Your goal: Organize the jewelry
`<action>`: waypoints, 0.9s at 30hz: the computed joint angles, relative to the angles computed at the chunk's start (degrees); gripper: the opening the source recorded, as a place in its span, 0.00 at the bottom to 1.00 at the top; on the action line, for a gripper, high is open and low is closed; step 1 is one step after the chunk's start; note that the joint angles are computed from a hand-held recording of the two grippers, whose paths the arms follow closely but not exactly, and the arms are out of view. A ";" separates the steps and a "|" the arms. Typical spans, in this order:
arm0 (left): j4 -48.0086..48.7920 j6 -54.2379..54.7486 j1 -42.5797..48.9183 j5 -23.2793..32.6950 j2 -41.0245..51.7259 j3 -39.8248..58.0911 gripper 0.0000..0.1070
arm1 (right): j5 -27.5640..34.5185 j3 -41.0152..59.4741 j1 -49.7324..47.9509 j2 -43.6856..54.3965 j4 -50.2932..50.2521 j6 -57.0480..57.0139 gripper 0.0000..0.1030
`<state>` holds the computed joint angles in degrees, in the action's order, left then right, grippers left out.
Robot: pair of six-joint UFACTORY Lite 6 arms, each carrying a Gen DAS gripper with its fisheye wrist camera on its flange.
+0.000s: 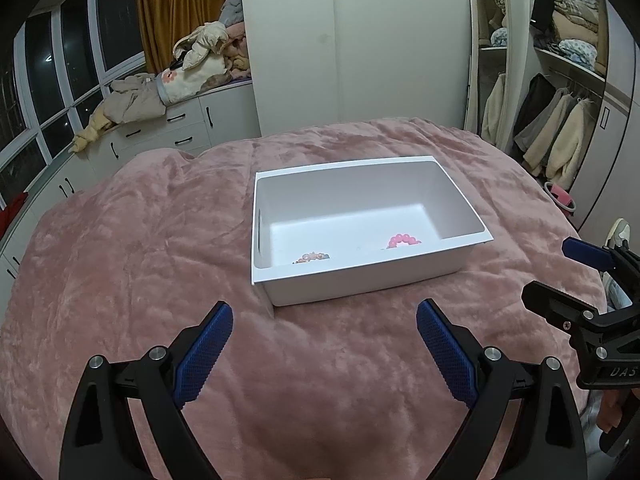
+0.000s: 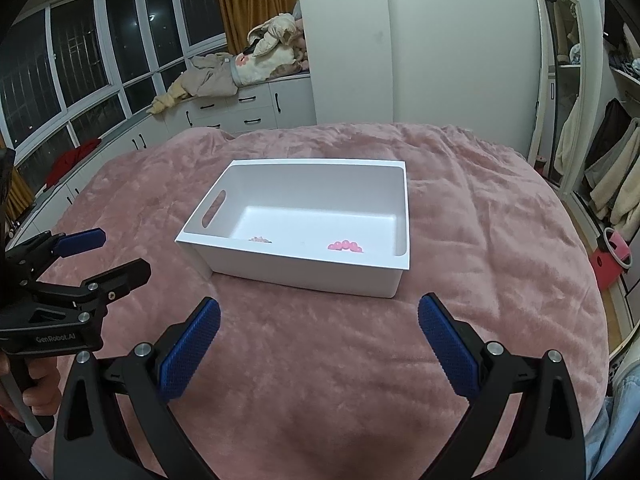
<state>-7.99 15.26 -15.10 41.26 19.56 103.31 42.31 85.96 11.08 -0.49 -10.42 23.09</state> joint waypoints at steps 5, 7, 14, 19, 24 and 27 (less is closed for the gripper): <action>0.73 -0.85 -0.52 0.21 0.37 0.21 0.88 | 0.03 -0.20 -0.10 0.14 -0.01 0.14 0.95; 1.57 -1.26 -0.94 0.11 0.57 0.39 0.88 | 0.00 -0.14 -0.20 -0.04 0.57 -0.27 0.95; 4.57 -4.40 -2.44 -0.85 -0.02 0.20 0.90 | -0.43 -1.01 -0.93 -1.36 0.34 -0.06 0.95; 4.68 -4.74 -2.48 -1.27 -0.35 -0.74 0.90 | -0.45 -1.47 -1.46 -1.81 0.65 -0.01 0.95; 4.37 -4.40 -2.58 -1.45 -0.70 -1.29 0.90 | -0.36 -1.25 -1.66 -1.98 0.96 -0.18 0.95; 4.11 -4.15 -2.56 -1.49 -0.82 -1.53 0.90 | -0.55 -1.47 -1.66 -2.05 0.95 -0.11 0.95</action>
<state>-3.88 11.11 -17.66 39.77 18.74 101.78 41.76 84.49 9.42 -2.53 -9.47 22.98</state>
